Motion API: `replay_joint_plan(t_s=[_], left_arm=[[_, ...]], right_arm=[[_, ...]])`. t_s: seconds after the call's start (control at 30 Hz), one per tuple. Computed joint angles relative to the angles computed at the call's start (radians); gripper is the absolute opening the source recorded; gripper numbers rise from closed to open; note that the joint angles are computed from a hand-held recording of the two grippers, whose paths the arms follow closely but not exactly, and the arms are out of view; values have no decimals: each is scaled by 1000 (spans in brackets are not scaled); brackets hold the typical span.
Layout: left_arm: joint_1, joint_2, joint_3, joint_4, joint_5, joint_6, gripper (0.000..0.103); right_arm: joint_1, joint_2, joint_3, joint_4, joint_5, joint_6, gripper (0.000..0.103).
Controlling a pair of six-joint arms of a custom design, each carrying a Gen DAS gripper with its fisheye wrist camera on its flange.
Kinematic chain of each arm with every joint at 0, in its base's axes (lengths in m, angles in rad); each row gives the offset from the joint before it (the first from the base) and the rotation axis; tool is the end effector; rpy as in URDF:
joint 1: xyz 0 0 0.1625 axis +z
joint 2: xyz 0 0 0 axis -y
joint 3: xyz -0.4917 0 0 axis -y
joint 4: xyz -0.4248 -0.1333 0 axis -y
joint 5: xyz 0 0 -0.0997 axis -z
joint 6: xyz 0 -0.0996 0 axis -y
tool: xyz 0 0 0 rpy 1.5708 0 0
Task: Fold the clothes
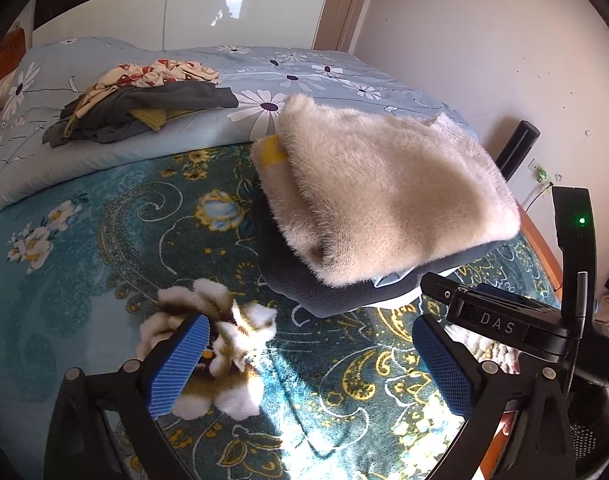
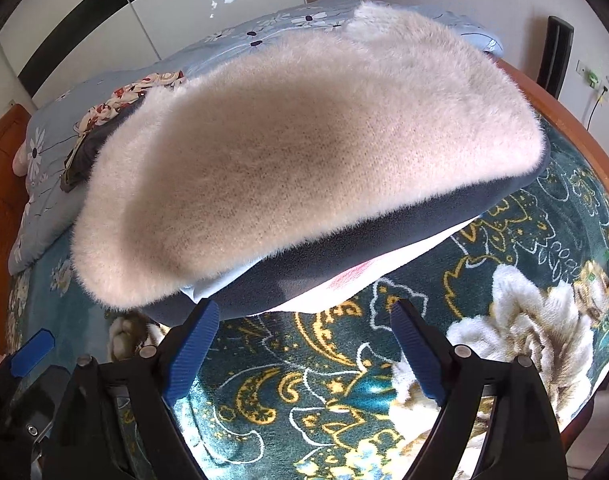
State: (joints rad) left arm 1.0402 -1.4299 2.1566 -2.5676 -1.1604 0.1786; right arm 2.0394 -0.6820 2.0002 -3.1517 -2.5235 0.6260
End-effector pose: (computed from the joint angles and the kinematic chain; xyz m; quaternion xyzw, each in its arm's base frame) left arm -0.1073 -0.5248 0.3057 0.3111 0.9193 -0.1651 0.1757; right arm 0.3171 -0.5110 0.0313 -0.1291 -0.8736 0.3360 0.3276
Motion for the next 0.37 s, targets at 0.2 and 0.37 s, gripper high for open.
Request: replay_joint_plan(t_s=[0.2,0.37], left_arm=[[0,-4,1,29,-6,-8,103],[6,-5,-6,54,-15,-22,103]], right_arm=[[1,-7,-8,48,-29,31,89],[0,-3,-11,72,-29,50,89]])
